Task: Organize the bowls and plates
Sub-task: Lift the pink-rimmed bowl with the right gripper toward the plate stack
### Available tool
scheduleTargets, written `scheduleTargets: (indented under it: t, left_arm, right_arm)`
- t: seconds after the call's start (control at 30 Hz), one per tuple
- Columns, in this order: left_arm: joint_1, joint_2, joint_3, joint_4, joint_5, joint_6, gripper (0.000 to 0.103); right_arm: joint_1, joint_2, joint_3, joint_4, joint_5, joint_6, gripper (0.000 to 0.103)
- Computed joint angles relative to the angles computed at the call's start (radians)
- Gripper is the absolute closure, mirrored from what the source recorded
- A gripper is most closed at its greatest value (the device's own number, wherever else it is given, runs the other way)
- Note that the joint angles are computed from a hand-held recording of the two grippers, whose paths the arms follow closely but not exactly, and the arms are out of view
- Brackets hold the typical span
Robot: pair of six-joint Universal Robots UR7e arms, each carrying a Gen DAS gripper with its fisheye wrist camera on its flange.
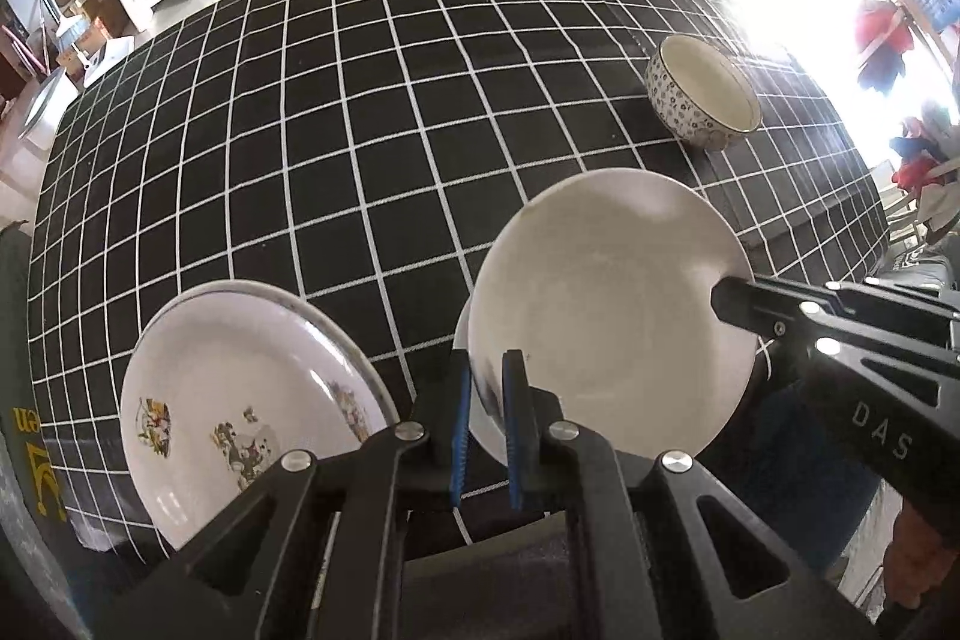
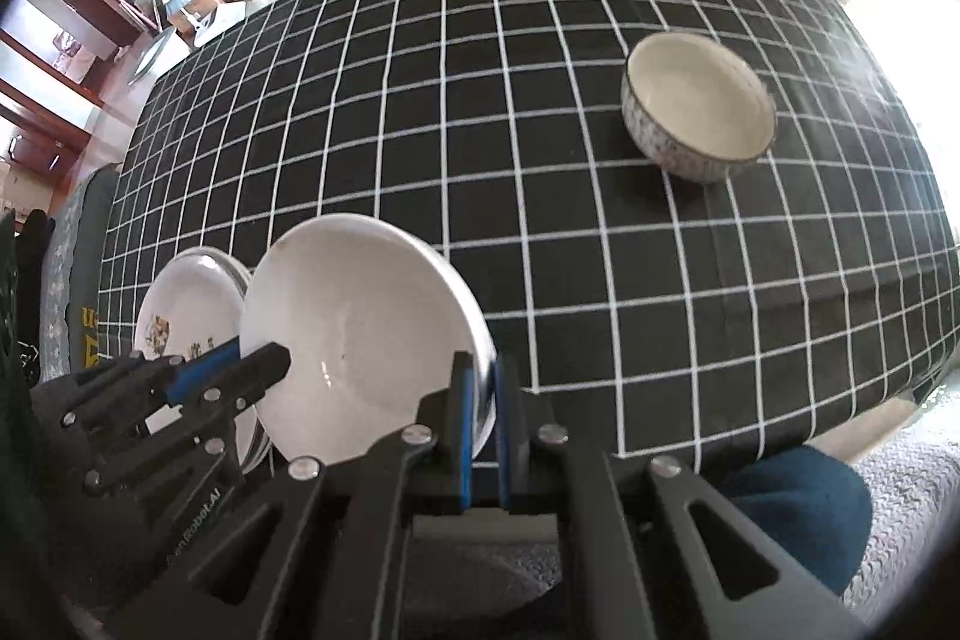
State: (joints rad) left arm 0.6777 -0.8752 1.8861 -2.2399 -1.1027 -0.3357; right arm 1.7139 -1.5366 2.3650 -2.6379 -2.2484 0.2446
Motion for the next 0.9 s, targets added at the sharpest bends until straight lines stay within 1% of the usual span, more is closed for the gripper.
scheduleTargets:
  t: [0.1,0.2,0.33,0.47,0.8,0.9]
  left_arm:
    - [-0.006,-0.021,0.023,0.009,-0.013,-0.015,0.095]
    - [0.001,-0.014,0.031,0.005,-0.026,-0.018,0.095]
    - [0.007,-0.005,0.037,0.008,-0.020,-0.022,0.095]
    - [0.011,0.017,0.021,0.015,-0.024,-0.031,0.095]
    - [0.007,0.033,0.016,0.013,-0.014,-0.035,0.095]
    - [0.013,0.030,0.012,0.022,-0.026,-0.042,0.095]
  right_arm:
    - [0.001,0.004,0.004,0.003,-0.002,0.009,0.094]
    - [-0.009,0.004,0.010,0.002,0.008,0.019,0.094]
    - [-0.022,0.007,0.014,0.009,0.024,0.023,0.094]
    - [-0.027,0.018,0.014,0.011,0.026,0.024,0.094]
    - [-0.050,0.035,0.010,0.013,0.037,0.022,0.094]
    - [-0.056,0.037,0.012,0.012,0.044,0.020,0.094]
